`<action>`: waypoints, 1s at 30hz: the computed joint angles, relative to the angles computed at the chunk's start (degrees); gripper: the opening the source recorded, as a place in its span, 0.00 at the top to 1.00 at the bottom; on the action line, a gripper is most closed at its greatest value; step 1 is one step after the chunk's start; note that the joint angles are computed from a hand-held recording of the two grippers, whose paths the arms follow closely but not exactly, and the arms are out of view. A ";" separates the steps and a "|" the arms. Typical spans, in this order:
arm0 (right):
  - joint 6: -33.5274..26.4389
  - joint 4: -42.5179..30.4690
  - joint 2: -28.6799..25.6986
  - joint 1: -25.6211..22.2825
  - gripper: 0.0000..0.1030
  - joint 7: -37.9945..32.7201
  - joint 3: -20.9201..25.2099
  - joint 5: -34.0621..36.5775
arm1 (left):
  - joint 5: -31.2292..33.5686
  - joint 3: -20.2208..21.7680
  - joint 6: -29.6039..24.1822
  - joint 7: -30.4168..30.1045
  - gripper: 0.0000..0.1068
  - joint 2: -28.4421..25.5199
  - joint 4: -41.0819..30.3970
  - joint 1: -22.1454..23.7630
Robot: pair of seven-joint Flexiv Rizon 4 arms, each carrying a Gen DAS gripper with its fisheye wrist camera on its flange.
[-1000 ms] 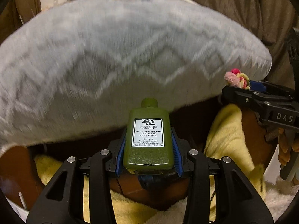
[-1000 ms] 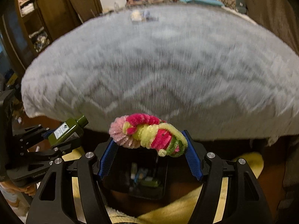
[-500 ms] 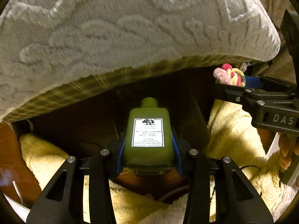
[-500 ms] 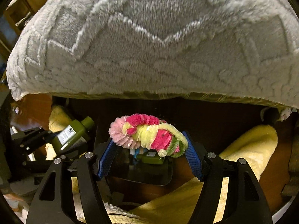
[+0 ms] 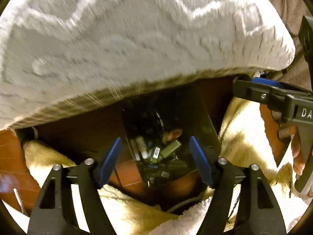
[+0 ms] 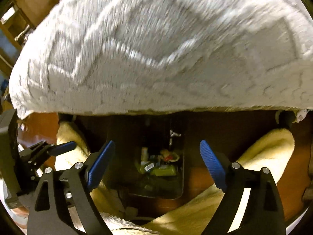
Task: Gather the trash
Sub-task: 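Raise both open tools back over the bed, then grasp the blue cloth bundle with the right tool while the left tool grasps the white tube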
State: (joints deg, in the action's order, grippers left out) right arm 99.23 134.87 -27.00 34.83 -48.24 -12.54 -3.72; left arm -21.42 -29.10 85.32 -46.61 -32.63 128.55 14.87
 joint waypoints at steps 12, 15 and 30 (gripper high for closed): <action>4.32 6.64 8.52 28.90 0.07 -7.20 -31.08 10.27 | 4.39 -19.87 9.38 -2.88 0.18 7.76 4.24 18.20; 4.64 5.72 8.83 35.98 0.05 -9.43 -39.91 11.54 | 5.73 -23.09 8.86 -4.78 0.14 8.13 1.50 21.16; -4.10 -13.62 2.07 13.11 0.05 -6.80 -25.62 1.78 | 5.01 5.98 1.60 -8.45 0.13 0.09 -24.88 -6.51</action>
State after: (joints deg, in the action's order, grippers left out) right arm 95.13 121.25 -24.93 47.95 -55.04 -38.16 -1.94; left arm -16.42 -23.12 86.92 -55.06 -32.54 103.68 8.36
